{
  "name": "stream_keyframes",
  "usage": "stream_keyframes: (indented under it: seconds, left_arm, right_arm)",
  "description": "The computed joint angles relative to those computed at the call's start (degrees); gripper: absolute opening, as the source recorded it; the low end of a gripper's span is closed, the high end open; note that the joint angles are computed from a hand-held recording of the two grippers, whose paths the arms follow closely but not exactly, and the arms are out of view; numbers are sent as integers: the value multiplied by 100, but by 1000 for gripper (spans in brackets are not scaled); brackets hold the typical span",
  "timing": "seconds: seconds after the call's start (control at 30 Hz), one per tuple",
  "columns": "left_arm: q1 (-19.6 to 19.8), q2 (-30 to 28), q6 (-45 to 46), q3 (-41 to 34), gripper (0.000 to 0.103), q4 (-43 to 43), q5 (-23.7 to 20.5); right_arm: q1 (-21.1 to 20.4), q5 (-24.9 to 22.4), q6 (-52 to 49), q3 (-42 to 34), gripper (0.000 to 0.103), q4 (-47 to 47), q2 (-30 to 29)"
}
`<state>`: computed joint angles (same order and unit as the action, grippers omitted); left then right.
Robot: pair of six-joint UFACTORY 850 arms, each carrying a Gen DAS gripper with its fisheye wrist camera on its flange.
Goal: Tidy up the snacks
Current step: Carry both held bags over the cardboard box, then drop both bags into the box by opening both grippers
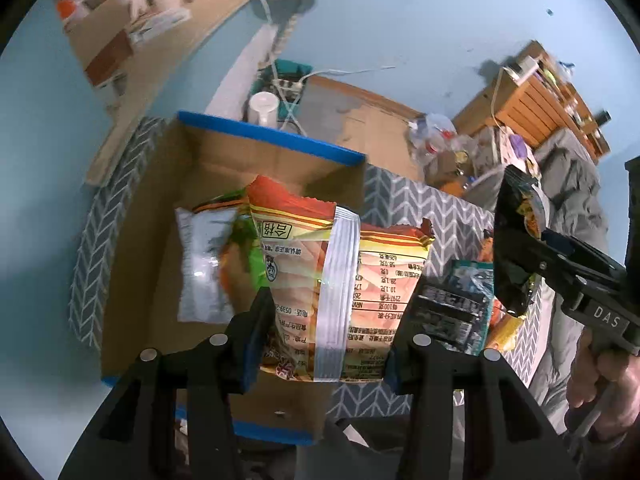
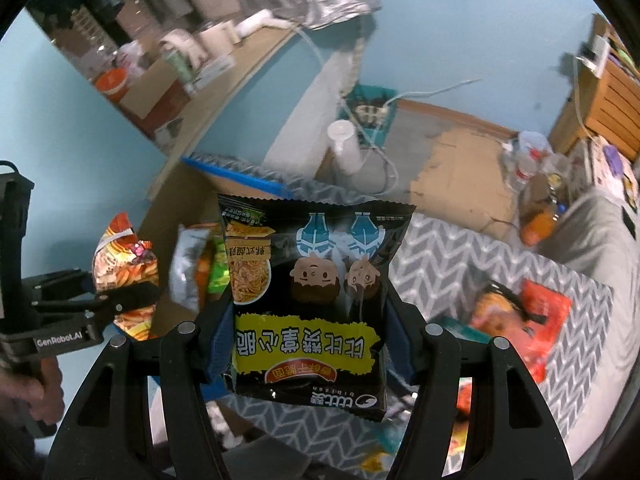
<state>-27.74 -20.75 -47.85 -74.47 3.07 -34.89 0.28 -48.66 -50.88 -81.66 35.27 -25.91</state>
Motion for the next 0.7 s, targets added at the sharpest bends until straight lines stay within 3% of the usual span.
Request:
stream_keyframes:
  seconds: [0.37, 0.7]
  left_arm:
    - [276, 552, -586, 786, 48, 258, 129]
    - [549, 680, -661, 1233, 48, -89, 266]
  right_arm:
    - [712, -127, -121, -144, 64, -7, -219]
    - [1169, -255, 184, -264, 64, -176, -520]
